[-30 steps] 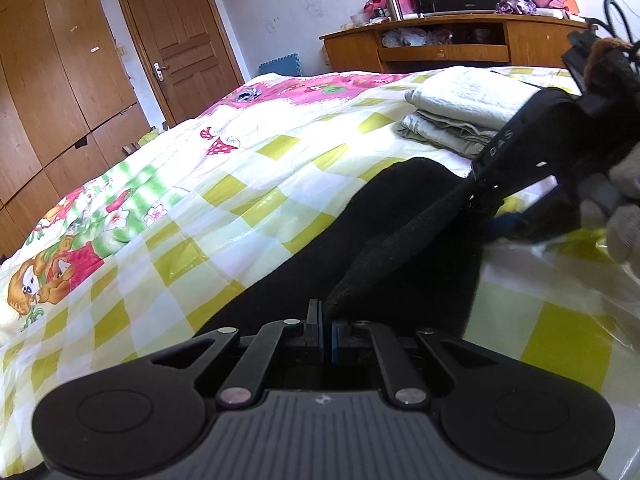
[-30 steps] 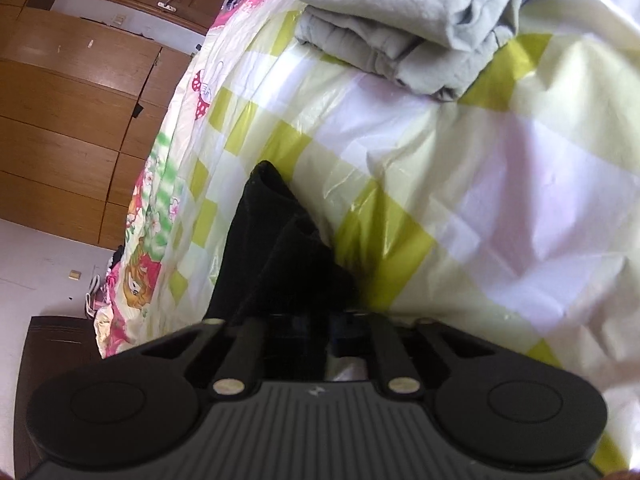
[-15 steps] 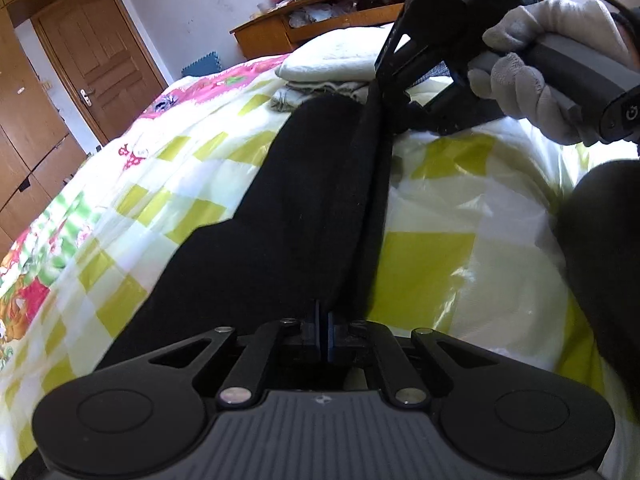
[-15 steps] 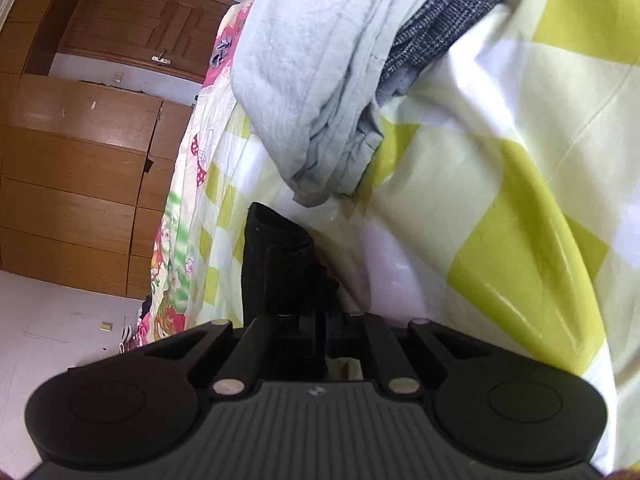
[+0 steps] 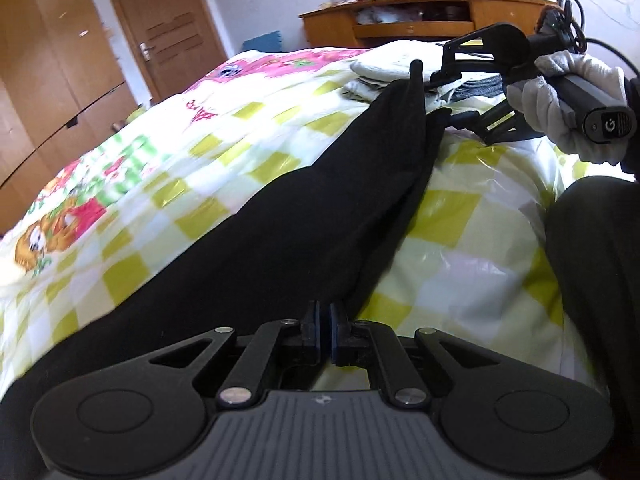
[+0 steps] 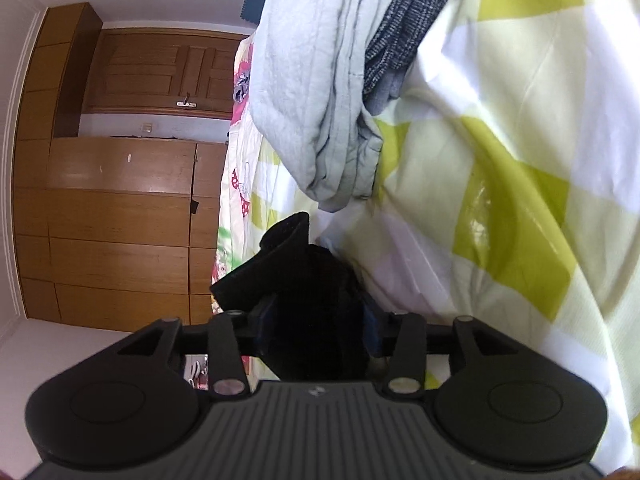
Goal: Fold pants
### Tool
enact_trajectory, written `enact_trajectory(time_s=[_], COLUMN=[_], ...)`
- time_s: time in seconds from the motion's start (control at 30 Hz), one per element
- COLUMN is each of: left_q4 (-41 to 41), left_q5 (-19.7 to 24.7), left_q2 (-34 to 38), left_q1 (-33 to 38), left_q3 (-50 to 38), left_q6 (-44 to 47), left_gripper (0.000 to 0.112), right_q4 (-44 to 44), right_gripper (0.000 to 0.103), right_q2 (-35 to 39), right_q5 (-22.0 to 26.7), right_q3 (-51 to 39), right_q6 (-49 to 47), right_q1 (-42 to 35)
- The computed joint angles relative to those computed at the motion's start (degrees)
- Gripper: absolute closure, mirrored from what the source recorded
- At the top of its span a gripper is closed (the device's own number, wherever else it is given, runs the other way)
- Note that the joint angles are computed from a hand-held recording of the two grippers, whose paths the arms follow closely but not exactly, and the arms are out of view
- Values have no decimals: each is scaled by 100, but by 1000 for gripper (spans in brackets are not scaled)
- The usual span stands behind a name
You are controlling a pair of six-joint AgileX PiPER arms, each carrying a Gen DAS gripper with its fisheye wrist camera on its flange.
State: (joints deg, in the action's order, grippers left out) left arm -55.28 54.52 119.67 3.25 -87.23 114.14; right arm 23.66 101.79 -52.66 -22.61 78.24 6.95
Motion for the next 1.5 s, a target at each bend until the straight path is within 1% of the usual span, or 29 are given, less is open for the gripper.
enact_trajectory(time_s=[0.03,0.07,0.13,0.17,0.23,0.3,0.37,0.5,0.6,0.63,0.67,0.73,0.77,0.8,0.83,0.87,0.93,0.97,1.03,1.07,1.1,1.13,1.17,1.23,1.27,1.3,1.37,1.43,1.5], left_q4=[-12,-43,-131,-200,-160,-205,-242,-255,-349,-450,-615,-809,-672,-495,-366,-313,-391,-462,-624,-622,-391,70,301,227,-58,-275,-22,191,-318], left_q5=[30,49,17,48,260,171,-30,55,119,34,-107,-362,-349,-306,-345,-490,-805,-905,-1106,-1318,-1504,-1512,-1290,-941,-1032,-1190,-1478,-1208,-1343], left_q2=[6,6,-26,-46,33,108,127,159,254,259,246,281,357,460,522,538,484,458,448,461,508,635,727,573,363,165,289,493,250], left_q1=[18,24,24,41,76,-4,-97,-136,-230,-285,-338,-427,-449,-453,-457,-459,-394,-323,-186,-168,-176,-184,-111,78,171,252,316,514,722], left_q3=[-4,5,38,38,-157,-219,-193,-293,-370,-312,-209,-158,-301,-469,-546,-527,-427,-442,-522,-521,-537,-628,-724,-567,-286,-74,-149,-367,-3], left_q6=[-48,-61,19,72,-117,-158,-198,-341,-366,-237,-39,-30,-339,-640,-794,-762,-618,-701,-970,-1077,-1276,-1629,-1854,-1676,-1271,-1094,-1428,-1853,-1362], left_gripper=[91,91,90,90,90,90,90,89,89,89,89,88,88,88,87,87,87,87,83,80,74,74,74,73,72,72,72,71,70], right_q4=[-18,-112,271,484,288,77,156,303,287,191,59,-240,-593,-1050,-1415,-1551,-1285,-1008,-403,-161,69,253,520,1024,1526,1861,2967,3522,4205], right_gripper=[57,58,55,53,38,36,37,35,35,36,41,80,86,94,95,95,96,96,96,96,96,96,96,96,96,96,96,96,96], right_q2=[-63,-281,-830,-997,-992,-669,-325,-77,-10,-71,-136,-120,48,264,387,412,133,-142,-796,-925,-960,-983,-1096,-1499,-1635,-1659,-1644,-1615,-1446], right_q5=[255,737,1473,1573,1266,1012,1079,489,483,748,1242,2290,2591,2724,2642,2331,1401,1236,1312,1475,1862,2258,2425,2187,2195,2432,3121,3055,3140], right_q3=[-79,-158,-152,-105,-3,-134,-445,-441,-484,-608,-876,-1448,-1729,-1974,-2055,-1987,-1524,-1334,-993,-927,-967,-1013,-1000,-858,-921,-1081,-1614,-2129,-2878], right_q6=[-163,-483,-1375,-1613,-1454,-1185,-1153,-995,-877,-966,-1199,-1577,-1422,-1038,-624,-343,-269,-576,-1685,-2066,-2218,-2141,-2293,-3248,-3821,-4217,-5363,-6508,-7654], right_q1=[-39,-111,-58,-8,-45,-134,-137,102,78,8,-89,-212,-269,-340,-434,-520,-552,-475,-301,-301,-390,-491,-475,-230,-106,-138,-241,75,326])
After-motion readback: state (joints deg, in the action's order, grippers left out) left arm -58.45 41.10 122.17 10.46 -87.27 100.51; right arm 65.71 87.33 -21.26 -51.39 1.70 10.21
